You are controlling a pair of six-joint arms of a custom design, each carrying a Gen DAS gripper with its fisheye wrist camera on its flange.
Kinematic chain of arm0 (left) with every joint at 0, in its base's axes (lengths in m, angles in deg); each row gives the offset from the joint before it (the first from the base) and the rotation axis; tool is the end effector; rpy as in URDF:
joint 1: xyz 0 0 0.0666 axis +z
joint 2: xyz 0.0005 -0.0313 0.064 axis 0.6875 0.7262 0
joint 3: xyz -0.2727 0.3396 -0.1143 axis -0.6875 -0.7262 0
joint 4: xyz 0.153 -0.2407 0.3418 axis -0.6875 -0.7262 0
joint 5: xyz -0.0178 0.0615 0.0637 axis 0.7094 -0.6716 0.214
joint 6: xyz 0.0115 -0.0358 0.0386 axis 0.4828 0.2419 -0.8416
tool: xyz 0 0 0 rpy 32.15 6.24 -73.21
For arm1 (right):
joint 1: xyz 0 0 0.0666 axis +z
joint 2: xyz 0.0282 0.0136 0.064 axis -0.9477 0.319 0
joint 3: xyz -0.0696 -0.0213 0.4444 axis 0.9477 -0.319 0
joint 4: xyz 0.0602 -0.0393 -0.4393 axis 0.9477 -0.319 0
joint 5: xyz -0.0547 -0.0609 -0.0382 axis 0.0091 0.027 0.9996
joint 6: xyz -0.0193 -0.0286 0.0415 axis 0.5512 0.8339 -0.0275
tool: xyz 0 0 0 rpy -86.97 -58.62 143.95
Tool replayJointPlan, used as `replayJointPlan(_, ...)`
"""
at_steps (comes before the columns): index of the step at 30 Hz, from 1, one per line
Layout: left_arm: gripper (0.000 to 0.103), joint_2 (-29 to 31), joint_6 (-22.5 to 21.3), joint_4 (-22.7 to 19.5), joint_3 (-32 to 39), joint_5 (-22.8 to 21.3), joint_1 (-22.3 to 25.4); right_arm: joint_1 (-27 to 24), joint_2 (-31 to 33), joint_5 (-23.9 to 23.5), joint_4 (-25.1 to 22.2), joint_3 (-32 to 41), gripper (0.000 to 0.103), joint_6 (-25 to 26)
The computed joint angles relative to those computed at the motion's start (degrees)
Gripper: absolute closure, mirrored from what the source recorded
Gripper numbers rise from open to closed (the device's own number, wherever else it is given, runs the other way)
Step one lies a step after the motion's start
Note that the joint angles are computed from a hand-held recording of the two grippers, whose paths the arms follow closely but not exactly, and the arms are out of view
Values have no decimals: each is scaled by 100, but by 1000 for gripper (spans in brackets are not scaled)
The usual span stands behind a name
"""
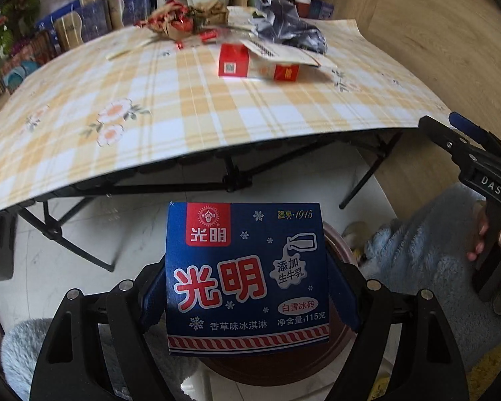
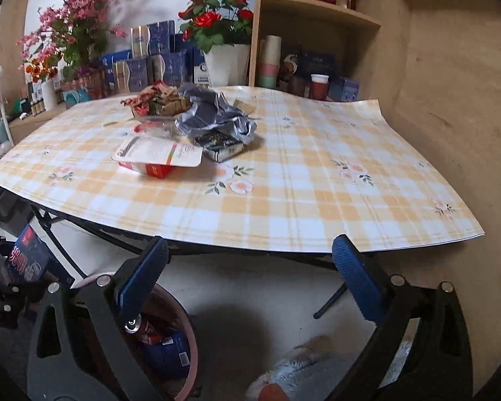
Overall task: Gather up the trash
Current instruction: 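Lower the ice-cream box into the brown bin and open the left tool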
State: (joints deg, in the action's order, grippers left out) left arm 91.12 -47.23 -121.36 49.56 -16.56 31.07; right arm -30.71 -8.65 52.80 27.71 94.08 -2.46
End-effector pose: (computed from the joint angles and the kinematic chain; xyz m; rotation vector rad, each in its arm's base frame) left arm 0.3917 -0.0951 0.5419 0.6389 2.5330 -0.3199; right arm 0.3250 0.2501 0.5630 0.1269 2.2325 -0.1383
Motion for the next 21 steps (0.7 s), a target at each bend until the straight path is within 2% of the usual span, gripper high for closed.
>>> replayJointPlan(9,24,132,-140,-319,40,261,-26,103,25,13,117,-29,6,99)
replayJointPlan(12,22,117,-153,-310,54,484,12,99,-21,64,212,-74,6,32)
replayJointPlan(14,17,70,-118,-232,40,573,36,77,-61,52,284,-114,6,-34)
replayJointPlan(18,16,-65,54,59,-16,686,99,-19,-159,-190,451,-214,6,-140)
replayJointPlan(21,16,-191,339,435,-92,700,182,-98,-243,-446,613,-313,6,-270)
